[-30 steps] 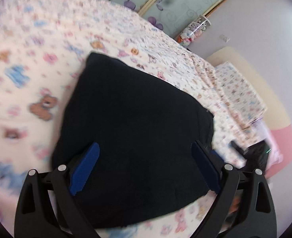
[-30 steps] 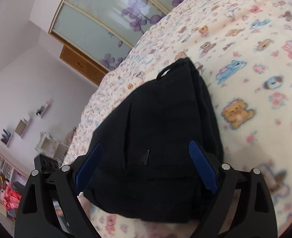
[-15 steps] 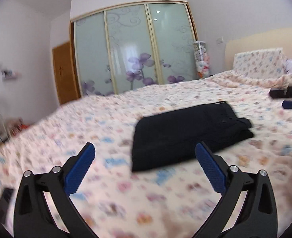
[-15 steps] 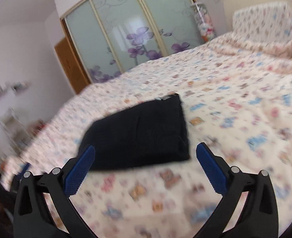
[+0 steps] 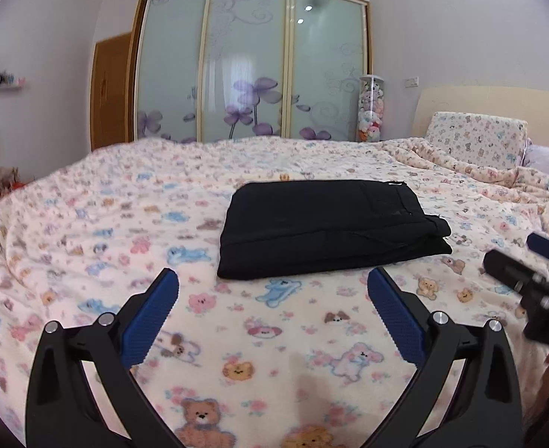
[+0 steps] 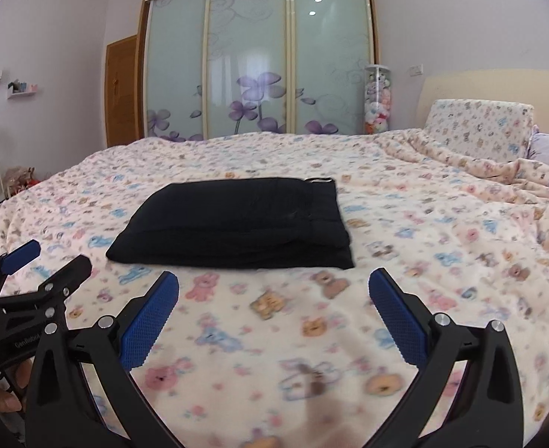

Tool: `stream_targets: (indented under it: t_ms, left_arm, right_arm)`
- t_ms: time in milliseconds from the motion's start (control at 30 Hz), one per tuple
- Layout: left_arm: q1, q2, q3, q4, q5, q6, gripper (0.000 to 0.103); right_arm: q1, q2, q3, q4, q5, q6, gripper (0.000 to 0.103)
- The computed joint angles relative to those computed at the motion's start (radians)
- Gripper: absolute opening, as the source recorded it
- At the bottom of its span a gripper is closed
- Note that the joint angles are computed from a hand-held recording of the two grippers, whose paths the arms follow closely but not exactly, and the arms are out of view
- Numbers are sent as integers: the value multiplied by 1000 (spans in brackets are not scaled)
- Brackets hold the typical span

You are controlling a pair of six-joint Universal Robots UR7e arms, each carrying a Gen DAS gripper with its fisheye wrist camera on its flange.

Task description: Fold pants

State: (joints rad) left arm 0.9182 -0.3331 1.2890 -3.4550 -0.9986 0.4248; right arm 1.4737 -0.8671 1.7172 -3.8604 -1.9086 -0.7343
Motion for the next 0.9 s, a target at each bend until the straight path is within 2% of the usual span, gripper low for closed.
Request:
stream_targets:
  t_ms: [233,333,700,900]
  left_arm:
    - [6,-5,-13,124,10,-52,101]
    - [4,-5,-9,124,15,-49,101]
    - [-15,22,-34,157,102,-2,101]
    - [-16,22,-31,146,100,11,101]
  right_arm:
    - [4,32,-27,14,-49,39,102]
    - [3,38,-34,10,-65,45,102]
    - [-4,38,-40,22,-80,56,102]
    - [-6,38,-41,30,-80,59,102]
